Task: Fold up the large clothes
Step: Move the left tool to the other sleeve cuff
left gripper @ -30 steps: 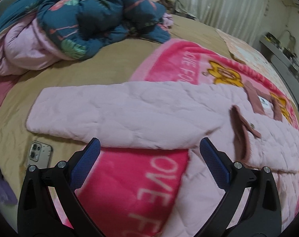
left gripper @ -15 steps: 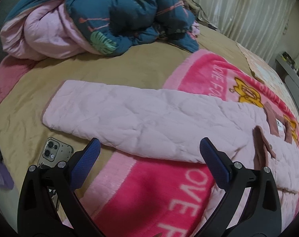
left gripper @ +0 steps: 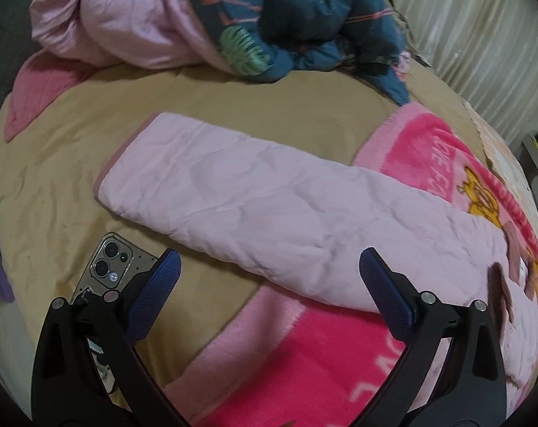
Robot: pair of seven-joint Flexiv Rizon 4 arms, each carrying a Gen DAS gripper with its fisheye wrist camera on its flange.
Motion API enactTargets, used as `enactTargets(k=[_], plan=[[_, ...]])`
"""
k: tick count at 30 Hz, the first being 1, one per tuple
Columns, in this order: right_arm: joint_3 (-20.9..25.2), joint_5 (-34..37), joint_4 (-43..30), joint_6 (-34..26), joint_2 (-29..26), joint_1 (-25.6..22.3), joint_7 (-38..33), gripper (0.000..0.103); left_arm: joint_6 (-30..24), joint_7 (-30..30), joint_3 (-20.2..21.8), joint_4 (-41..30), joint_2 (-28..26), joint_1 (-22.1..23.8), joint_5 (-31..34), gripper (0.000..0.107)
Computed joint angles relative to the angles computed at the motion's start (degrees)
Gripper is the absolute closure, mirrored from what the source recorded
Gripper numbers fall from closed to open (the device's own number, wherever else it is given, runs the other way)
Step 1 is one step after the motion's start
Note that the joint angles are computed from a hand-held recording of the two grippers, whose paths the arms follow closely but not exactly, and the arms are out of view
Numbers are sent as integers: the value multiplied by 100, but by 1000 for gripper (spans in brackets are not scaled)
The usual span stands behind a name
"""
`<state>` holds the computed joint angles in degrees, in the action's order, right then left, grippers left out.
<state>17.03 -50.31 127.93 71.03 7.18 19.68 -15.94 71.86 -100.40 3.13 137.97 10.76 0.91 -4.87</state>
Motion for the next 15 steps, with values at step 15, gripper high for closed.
enactTargets(k=[15], plan=[[-255, -301, -231, 304, -610, 291, 154, 6, 616, 1983, -8, 287, -936, -617, -4064, 13]])
